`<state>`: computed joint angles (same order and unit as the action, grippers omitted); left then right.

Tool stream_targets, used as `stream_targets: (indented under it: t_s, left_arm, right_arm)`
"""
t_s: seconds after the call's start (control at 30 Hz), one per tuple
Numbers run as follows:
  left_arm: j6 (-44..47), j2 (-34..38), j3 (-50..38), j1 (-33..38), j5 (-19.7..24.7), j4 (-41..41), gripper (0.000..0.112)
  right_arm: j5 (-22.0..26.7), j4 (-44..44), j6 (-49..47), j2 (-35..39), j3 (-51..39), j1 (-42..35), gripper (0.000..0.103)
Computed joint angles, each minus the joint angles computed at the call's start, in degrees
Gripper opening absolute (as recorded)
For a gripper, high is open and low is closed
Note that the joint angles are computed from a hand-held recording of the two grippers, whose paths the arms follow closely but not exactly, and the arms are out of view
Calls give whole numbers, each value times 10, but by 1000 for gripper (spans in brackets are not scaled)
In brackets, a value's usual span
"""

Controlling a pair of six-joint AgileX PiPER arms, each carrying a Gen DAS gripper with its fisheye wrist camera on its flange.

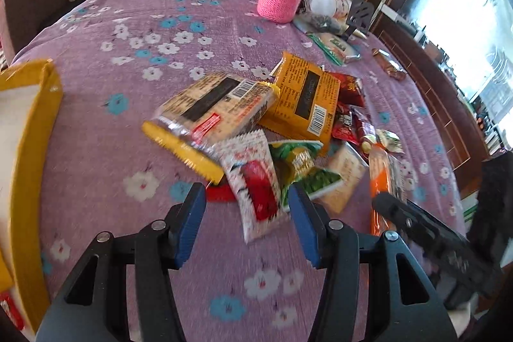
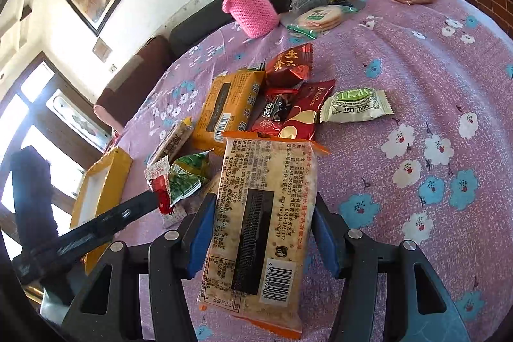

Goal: Organize snacks
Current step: 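Grasp the rice-cracker pack with the right gripper while the left gripper grasps a white candy packet, then drop both held snacks into the tray with both grippers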

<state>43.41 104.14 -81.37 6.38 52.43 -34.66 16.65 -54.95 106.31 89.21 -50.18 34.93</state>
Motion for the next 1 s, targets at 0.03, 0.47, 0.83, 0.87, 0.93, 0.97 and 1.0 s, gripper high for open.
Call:
stream_targets:
  t_s: [0.03, 0.47, 0.83, 0.87, 0.93, 0.97, 1.0]
  left_arm:
    - [-8, 5, -3, -7, -8, 6, 52]
    - [31, -18, 38, -12, -67, 14, 12]
    - [110, -74, 70, 93, 25, -69, 10]
    - [119, -80, 71, 106, 36, -77, 10]
    - [139, -90, 69, 144, 65, -98, 10]
    - [147, -93, 67, 162, 78, -108, 10]
    - [157, -94, 62, 187, 98, -119, 10]
  right_arm:
    - [9, 3, -8, 4, -5, 5, 58]
    - [18, 11, -29, 12, -16, 12, 61]
    - [185, 104, -182, 77, -128, 79, 65]
    - [205, 113, -193, 84, -140, 86, 59]
    - [202, 133, -199, 78, -138, 86, 58]
    - [199, 142, -198, 72, -135, 86, 58]
    - [192, 149, -195, 65, -129, 86, 58]
